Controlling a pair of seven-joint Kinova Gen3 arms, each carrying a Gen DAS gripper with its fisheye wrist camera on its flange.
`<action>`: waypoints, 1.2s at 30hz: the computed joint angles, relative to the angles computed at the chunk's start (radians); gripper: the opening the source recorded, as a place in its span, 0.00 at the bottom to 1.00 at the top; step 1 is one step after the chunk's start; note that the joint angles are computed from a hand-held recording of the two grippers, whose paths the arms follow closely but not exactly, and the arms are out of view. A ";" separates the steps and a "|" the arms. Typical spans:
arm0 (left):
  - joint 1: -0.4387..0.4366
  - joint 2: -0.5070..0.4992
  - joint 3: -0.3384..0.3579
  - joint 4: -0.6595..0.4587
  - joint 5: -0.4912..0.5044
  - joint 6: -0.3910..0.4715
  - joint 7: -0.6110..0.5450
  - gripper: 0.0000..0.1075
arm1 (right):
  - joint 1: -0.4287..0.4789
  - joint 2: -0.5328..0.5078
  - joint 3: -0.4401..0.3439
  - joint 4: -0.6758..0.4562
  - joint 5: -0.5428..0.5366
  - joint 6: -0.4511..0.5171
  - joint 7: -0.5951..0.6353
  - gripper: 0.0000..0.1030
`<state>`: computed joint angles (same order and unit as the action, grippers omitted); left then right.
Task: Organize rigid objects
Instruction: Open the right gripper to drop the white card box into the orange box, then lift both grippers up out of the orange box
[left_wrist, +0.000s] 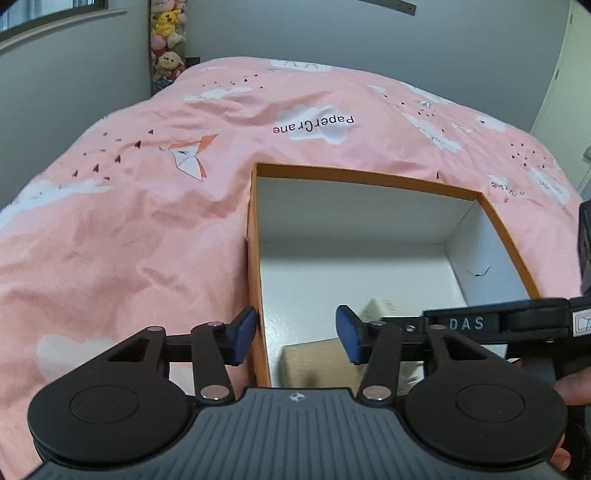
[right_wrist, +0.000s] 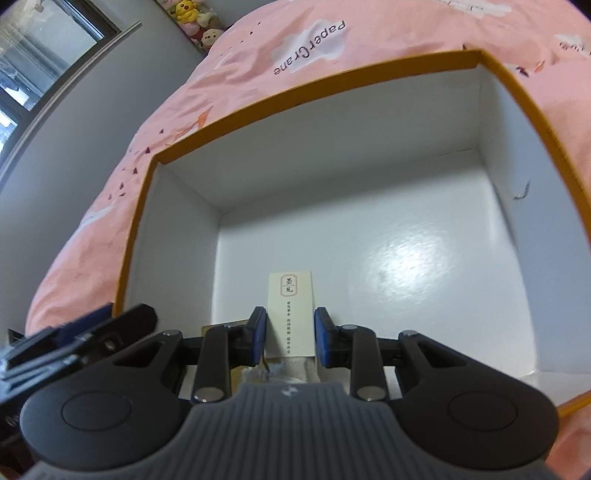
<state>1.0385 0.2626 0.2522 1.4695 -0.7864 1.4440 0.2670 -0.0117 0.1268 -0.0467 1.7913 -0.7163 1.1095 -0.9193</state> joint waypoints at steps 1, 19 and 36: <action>0.000 -0.002 -0.001 0.003 -0.001 -0.001 0.004 0.50 | 0.004 0.010 0.001 -0.005 -0.014 0.016 -0.001 0.27; -0.016 -0.016 0.012 0.028 0.002 -0.027 0.037 0.45 | -0.034 0.030 -0.010 -0.068 0.152 0.050 -0.137 0.28; -0.025 -0.054 0.015 0.077 -0.004 -0.075 0.084 0.41 | -0.100 0.061 -0.054 -0.110 0.205 0.096 -0.129 0.20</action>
<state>1.0132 0.2089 0.2675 1.5464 -0.7902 1.3689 0.3512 -0.1115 0.1874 -0.1007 1.6809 -0.5111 1.2059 -1.0479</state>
